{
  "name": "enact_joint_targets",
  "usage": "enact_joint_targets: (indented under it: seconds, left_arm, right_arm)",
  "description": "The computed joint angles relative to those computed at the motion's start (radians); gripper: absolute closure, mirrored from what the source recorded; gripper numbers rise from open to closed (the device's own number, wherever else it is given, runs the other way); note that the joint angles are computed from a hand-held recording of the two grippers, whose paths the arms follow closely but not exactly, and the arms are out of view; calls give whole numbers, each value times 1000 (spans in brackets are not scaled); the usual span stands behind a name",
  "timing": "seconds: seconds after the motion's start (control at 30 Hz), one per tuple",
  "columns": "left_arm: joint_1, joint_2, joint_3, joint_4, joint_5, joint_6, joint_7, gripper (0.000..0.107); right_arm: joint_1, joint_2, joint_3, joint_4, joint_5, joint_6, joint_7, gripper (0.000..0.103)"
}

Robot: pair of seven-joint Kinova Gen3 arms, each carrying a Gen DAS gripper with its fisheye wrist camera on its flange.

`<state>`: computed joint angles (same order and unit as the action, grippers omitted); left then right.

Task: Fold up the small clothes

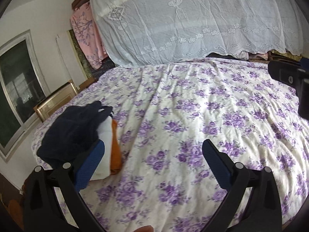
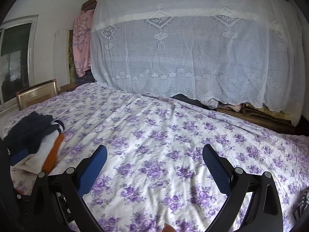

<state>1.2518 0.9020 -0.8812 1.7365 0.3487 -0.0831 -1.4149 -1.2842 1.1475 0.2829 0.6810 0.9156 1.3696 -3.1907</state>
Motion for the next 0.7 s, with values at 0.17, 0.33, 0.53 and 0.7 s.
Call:
enact_joint_targets:
  seconds: [0.17, 0.33, 0.53, 0.7]
  left_arm:
    - [-40, -2, 45, -33, -20, 17, 3, 9]
    - [-52, 8, 52, -49, -42, 35, 23, 9]
    - [-69, 9, 65, -62, -82, 49, 60, 9]
    - [-72, 13, 69, -73, -115, 59, 90, 9]
  right_arm:
    - [16, 25, -8, -58, -22, 27, 56, 4]
    - [28, 42, -4, -88, -45, 33, 79, 4]
    - [36, 55, 2, -113, -61, 39, 97, 4]
    - [36, 53, 6, -103, -66, 35, 91, 4]
